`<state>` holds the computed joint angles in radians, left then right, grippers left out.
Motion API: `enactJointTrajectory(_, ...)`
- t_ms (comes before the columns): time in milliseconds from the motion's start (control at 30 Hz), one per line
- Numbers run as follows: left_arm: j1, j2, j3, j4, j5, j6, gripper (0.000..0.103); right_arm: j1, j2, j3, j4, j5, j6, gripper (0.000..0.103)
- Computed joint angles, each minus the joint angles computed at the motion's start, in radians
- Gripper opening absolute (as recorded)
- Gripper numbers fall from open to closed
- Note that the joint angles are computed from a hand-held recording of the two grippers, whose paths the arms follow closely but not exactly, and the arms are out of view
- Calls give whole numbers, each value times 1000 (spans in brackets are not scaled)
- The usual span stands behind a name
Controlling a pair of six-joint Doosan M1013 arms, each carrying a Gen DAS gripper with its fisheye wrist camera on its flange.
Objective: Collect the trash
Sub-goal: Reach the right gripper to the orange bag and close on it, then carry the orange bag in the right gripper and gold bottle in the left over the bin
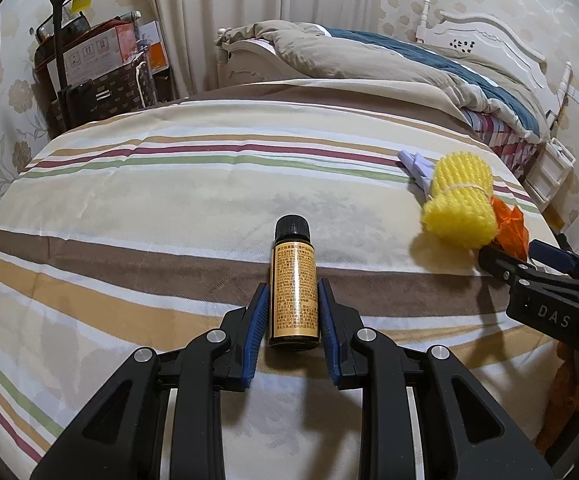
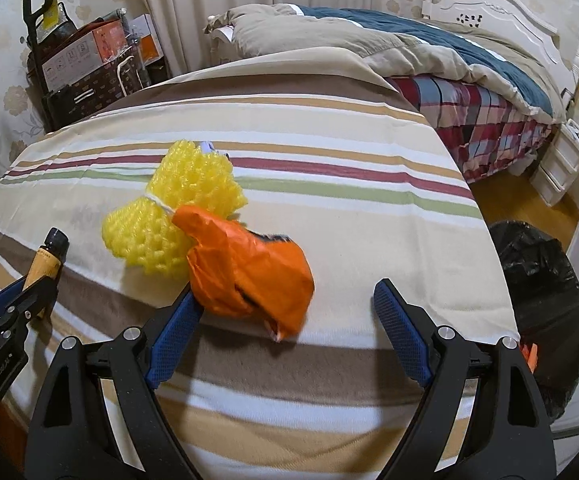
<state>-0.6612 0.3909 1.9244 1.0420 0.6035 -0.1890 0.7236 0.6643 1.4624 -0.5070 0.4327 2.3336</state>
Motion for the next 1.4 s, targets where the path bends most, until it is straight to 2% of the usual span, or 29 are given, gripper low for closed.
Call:
enactJointTrajectory(100,7,0,0,-1,-4,1,27,0,4,-7,9,2,-8,82)
enactJointTrajectory(200,8,-1,0,-1,-4,4,27,1,8,-14,8,1,-16,69)
enactJointTrajectory(267,8,-1,0,0,-3,5,27,3,9,-17,-5,2,-16,57)
enactJointTrajectory(333,10,-1,-1,-3,-3,9,27,4,8,-15,-8,-5,-21,52)
enactJointTrajectory(567,12,0,-1,-3,0,14,27,-3,-2,4,29,-37,-41,51)
enactJointTrajectory(867,2,0,-1,9,13,9,27,-8,-28,50,19,-70,4,51)
enactJointTrajectory(1400,-64,3,-9,50,20,-21,27,-9,-92,163,-110,-129,169,51)
